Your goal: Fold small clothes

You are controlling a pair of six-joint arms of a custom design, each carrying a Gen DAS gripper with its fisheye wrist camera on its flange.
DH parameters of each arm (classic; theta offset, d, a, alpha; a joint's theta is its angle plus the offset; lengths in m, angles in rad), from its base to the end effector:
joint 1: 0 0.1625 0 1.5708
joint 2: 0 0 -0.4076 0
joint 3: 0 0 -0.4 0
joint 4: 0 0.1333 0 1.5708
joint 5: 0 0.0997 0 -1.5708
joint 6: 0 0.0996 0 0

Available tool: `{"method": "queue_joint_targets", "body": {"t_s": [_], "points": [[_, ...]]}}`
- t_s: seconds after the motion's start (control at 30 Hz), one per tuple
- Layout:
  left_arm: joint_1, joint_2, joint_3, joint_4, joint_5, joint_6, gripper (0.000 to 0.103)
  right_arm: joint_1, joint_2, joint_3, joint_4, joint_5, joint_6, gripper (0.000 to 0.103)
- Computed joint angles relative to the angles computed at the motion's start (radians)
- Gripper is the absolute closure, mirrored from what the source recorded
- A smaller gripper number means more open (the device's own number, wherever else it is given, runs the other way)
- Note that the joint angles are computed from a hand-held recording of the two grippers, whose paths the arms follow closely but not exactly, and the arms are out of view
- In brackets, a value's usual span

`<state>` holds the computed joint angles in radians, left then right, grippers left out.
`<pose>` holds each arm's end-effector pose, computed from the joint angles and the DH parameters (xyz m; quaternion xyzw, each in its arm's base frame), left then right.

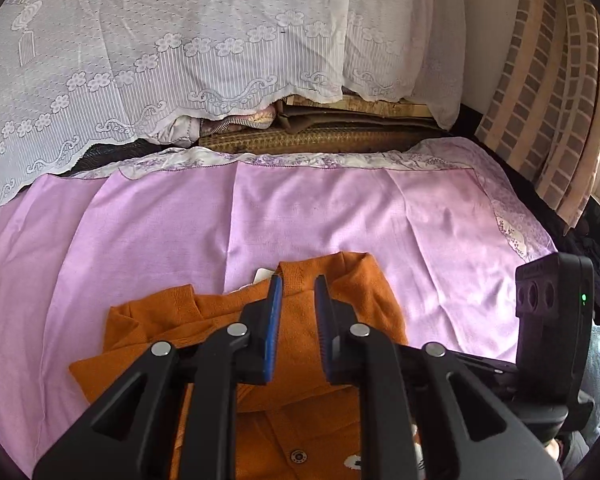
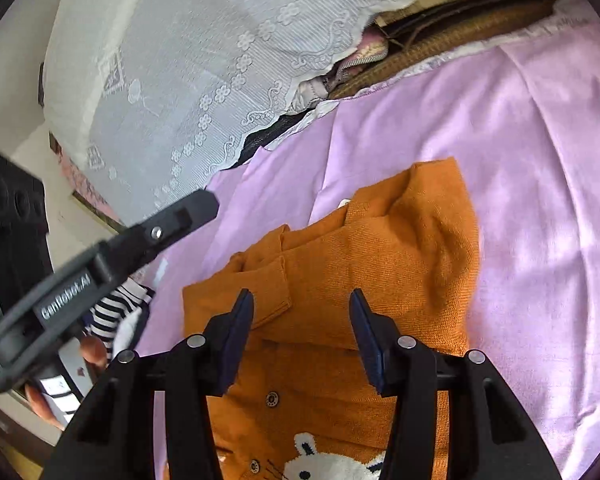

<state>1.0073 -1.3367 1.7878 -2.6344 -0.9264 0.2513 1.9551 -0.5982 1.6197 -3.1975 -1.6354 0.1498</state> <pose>-0.1475 -0.5951 0.3768 0.2707 0.8682 -0.3294 0.2538 0.3741 -0.5867 0.0259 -0.1021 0.9486 -0.2954 0.0489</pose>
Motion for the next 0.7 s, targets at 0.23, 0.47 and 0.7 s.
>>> {"method": "queue_joint_targets", "body": {"t_s": [0.23, 0.47, 0.7], "points": [[0.034, -0.112, 0.050, -0.057, 0.113, 0.050, 0.074, 0.044, 0.078, -0.117, 0.147, -0.015, -0.024, 0.055], [0.083, -0.215, 0.163, -0.201, 0.160, 0.105, 0.054, 0.095, 0.178, -0.295, 0.279, -0.151, 0.042, 0.054], [0.105, -0.237, 0.295, -0.317, 0.098, 0.262, 0.031, 0.069, 0.240, -0.364, 0.279, -0.184, 0.083, 0.054]]}}
